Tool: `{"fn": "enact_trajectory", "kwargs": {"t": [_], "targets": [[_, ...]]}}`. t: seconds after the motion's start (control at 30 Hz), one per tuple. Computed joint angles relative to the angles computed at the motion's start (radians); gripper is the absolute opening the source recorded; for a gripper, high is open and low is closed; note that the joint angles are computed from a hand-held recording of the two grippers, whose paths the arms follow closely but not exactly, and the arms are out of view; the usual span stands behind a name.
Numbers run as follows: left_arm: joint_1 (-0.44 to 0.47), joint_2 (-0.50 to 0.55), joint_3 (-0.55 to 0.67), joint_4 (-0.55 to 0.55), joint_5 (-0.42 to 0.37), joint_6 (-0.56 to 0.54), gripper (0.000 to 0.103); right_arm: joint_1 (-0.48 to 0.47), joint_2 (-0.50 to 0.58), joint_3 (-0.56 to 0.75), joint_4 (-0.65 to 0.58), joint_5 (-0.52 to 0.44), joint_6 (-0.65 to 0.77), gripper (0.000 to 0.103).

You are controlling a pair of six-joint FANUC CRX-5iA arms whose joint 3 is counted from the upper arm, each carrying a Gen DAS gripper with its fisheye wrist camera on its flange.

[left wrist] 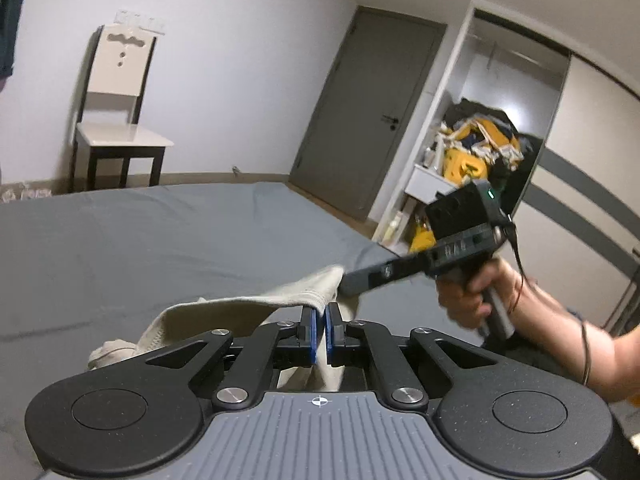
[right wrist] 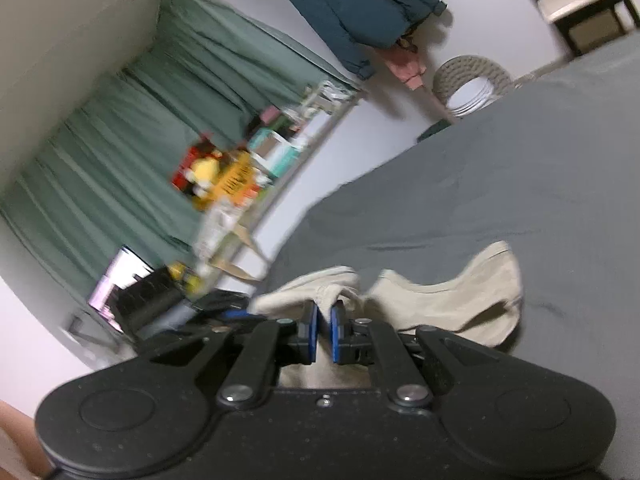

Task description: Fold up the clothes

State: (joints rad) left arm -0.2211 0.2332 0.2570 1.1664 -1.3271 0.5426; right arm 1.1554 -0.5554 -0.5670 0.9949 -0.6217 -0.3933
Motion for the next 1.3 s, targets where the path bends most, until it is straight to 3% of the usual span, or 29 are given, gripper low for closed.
{"fn": "enact_trajectory", "kwargs": {"t": [0.03,0.2,0.27,0.33,0.5,0.67,0.83,1.13,1.2,1.27,1.3], "targets": [[0.003,0.019,0.023,0.0,-0.029,0.04,0.004,0.026,0.015,0.023,-0.014,-0.06,0.049,0.013],[0.012,0.028,0.025,-0.017,-0.007,0.119,0.004,0.115,0.077,0.118,-0.023,-0.236,0.289,0.019],[0.012,0.03,0.024,-0.027,0.0,0.13,0.004,0.162,0.116,0.153,0.022,-0.328,0.386,0.041],[0.01,0.037,0.029,-0.04,-0.009,0.147,0.004,0.21,0.166,0.184,0.093,-0.429,0.485,0.049],[0.006,0.055,0.039,-0.028,-0.045,0.156,0.004,0.267,0.326,0.267,0.248,-0.593,0.857,0.047],[0.006,0.066,0.046,0.001,-0.061,0.17,0.004,0.289,0.487,0.395,0.183,-0.718,1.251,0.032],[0.009,0.067,0.043,0.016,-0.084,0.164,0.004,0.288,0.564,0.423,0.223,-0.774,1.379,0.029],[0.02,0.062,0.035,0.024,-0.118,0.159,0.004,0.292,0.577,0.434,0.212,-0.768,1.419,0.026],[0.023,0.058,0.029,0.024,-0.118,0.156,0.004,0.29,0.572,0.429,0.213,-0.755,1.412,0.023],[0.027,0.06,0.035,0.021,-0.115,0.158,0.004,0.29,0.564,0.426,0.204,-0.753,1.406,0.011],[0.029,0.061,0.037,0.016,-0.117,0.161,0.004,0.289,0.561,0.425,0.2,-0.752,1.403,0.009]]}}
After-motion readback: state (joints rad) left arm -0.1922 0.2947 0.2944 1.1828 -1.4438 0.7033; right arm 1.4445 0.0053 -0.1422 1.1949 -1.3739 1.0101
